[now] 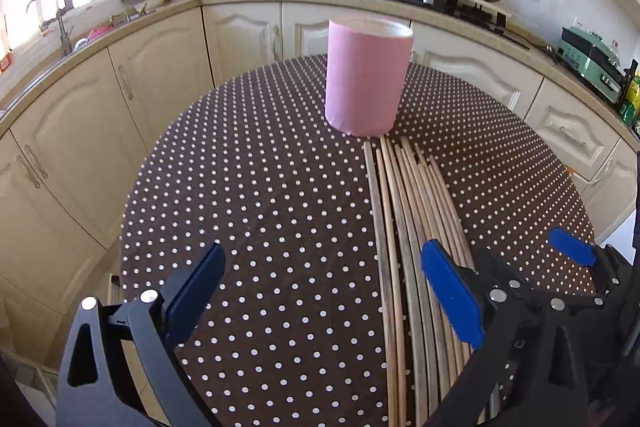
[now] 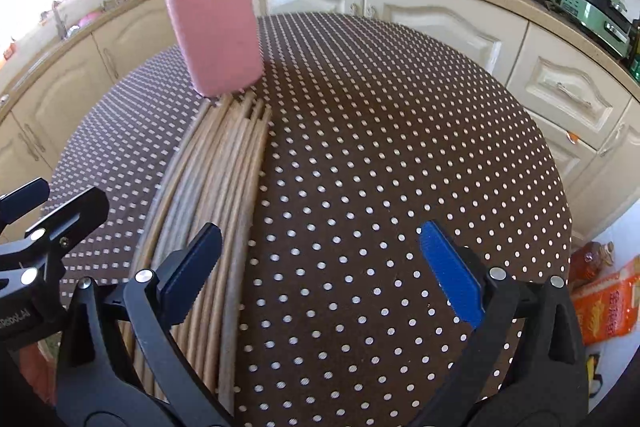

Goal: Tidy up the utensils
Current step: 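Lower both open grippers toward the bundle of wooden chopsticks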

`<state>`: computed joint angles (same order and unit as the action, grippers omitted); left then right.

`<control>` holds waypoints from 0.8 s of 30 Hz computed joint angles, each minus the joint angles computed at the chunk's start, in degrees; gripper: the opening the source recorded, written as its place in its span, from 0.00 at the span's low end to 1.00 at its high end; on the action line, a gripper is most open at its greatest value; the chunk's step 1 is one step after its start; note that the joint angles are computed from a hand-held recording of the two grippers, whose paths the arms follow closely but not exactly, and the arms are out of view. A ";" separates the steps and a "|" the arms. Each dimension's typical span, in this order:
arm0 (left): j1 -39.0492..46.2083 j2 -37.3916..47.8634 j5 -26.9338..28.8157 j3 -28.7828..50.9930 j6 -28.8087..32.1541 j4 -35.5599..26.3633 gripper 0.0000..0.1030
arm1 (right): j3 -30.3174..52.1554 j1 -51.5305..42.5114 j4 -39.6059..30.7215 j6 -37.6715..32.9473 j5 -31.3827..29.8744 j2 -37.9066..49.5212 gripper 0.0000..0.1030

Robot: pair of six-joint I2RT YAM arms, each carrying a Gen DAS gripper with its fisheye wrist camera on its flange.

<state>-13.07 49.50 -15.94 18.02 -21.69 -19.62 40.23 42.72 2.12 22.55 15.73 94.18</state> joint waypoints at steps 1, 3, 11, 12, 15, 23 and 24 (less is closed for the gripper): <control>0.43 1.35 0.78 0.19 0.15 0.63 0.94 | 0.50 0.00 -0.24 0.19 0.19 0.80 0.94; 1.75 3.54 2.25 -0.01 1.00 2.46 0.94 | 1.25 -0.08 -0.88 0.56 0.68 1.94 0.94; 6.22 7.30 6.69 -0.40 2.20 5.77 0.94 | 2.24 0.80 0.00 0.72 2.55 3.77 0.94; 6.51 7.40 6.88 -0.55 2.16 5.94 0.94 | 2.62 0.71 -0.06 0.42 2.68 4.01 0.94; 7.37 7.17 7.28 -0.76 2.38 5.65 0.94 | 2.96 0.77 0.21 0.37 3.16 4.44 0.94; 7.01 8.70 7.16 -0.84 2.70 6.45 0.94 | 5.33 -1.23 -0.83 -0.08 -1.59 5.42 0.84; 6.82 9.21 6.98 -0.66 2.67 6.67 0.94 | 5.41 -1.07 -0.65 -0.65 -1.79 5.41 0.75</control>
